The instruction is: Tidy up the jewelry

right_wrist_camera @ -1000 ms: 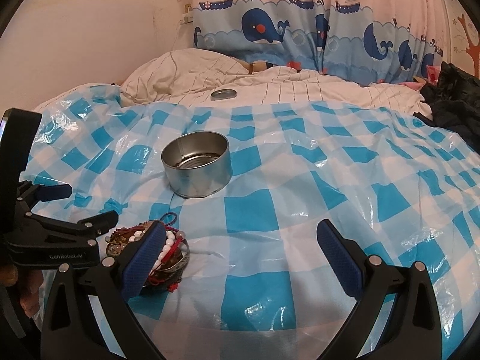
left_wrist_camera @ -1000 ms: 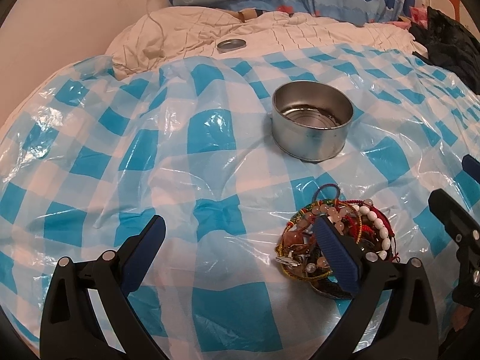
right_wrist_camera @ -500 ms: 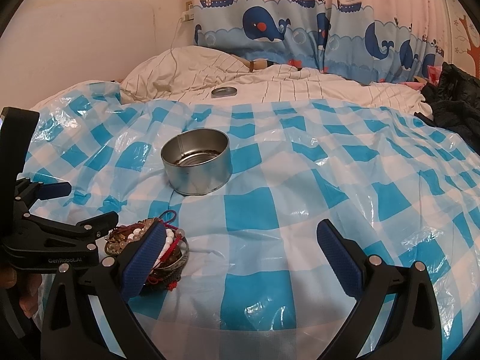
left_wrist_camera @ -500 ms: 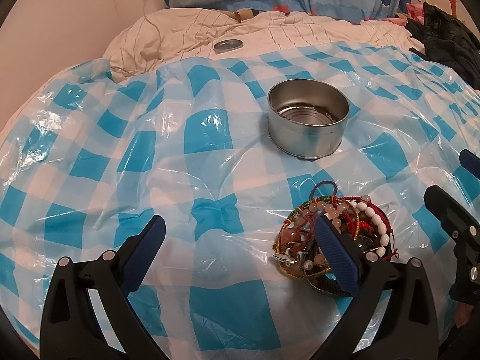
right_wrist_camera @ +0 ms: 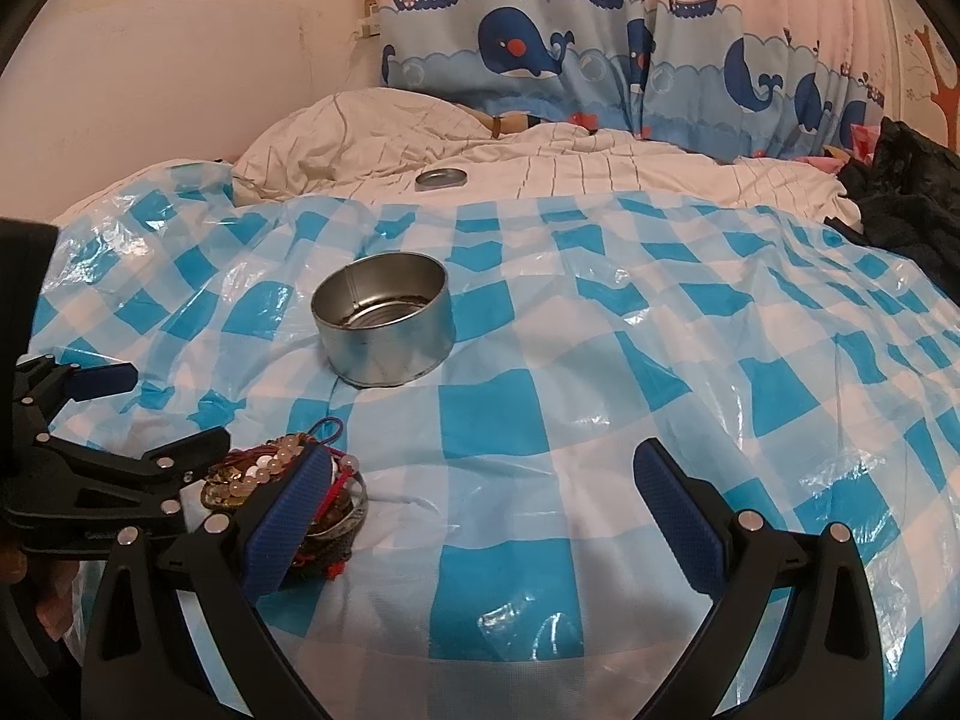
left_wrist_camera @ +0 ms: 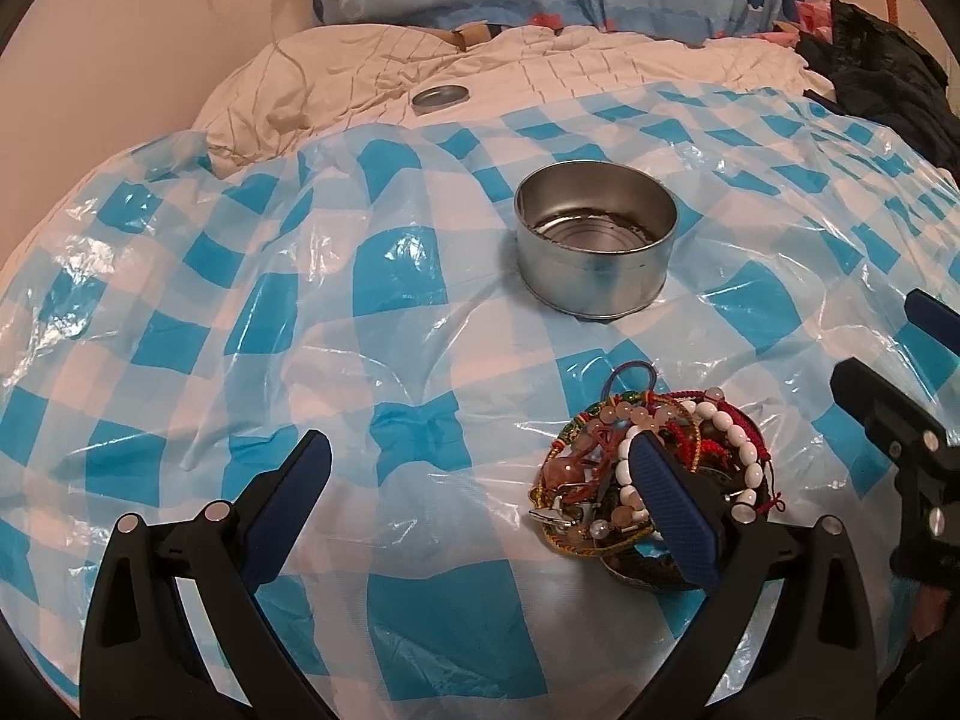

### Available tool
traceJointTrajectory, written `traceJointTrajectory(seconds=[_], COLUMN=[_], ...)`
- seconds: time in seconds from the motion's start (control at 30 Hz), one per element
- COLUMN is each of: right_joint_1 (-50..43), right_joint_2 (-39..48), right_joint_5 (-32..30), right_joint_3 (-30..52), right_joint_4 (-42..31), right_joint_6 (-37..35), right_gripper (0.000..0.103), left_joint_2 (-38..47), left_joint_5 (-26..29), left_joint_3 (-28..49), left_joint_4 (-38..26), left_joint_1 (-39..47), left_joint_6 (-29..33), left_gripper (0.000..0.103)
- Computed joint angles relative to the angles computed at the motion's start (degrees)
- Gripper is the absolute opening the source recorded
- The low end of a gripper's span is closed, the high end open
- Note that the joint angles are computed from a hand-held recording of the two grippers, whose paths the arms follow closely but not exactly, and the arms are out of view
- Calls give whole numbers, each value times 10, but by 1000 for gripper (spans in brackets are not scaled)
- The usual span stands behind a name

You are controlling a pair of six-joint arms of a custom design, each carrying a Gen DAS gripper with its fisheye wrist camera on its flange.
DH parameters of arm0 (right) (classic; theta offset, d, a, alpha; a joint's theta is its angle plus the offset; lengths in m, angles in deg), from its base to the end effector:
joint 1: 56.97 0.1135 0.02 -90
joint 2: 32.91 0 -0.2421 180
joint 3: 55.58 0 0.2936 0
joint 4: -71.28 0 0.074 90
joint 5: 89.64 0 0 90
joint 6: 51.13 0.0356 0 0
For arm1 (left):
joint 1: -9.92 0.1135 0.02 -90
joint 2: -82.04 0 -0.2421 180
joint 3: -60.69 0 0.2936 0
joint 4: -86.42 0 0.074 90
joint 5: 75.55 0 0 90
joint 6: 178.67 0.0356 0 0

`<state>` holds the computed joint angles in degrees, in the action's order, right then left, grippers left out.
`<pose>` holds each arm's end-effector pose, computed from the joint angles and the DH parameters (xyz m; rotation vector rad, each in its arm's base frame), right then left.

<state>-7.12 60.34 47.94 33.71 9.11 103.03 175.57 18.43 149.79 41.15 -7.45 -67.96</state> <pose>0.2563 0.2630 0.2453 0.4838 2.1863 -0.1400 0.3796 -0.1213 0.2489 0.8241 2.2926 -0.0586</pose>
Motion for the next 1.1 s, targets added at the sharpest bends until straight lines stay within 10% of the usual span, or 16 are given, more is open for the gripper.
traceJointTrajectory(seconds=[0.47, 0.83, 1.1], right_joint_1=[-6, -6, -8], right_joint_2=[-14, -15, -13], right_joint_5=[-19, -23, -27], right_joint_3=[-16, -17, -15], right_joint_4=[10, 15, 17], right_joint_6=[6, 5, 3], right_gripper=[97, 97, 97], left_joint_2=[-12, 20, 42], left_joint_5=[47, -24, 60], left_joint_3=[-21, -9, 25], left_joint_4=[-3, 25, -12], left_joint_1=[-12, -18, 10], left_joint_6=[48, 22, 7], left_gripper=[95, 95, 95])
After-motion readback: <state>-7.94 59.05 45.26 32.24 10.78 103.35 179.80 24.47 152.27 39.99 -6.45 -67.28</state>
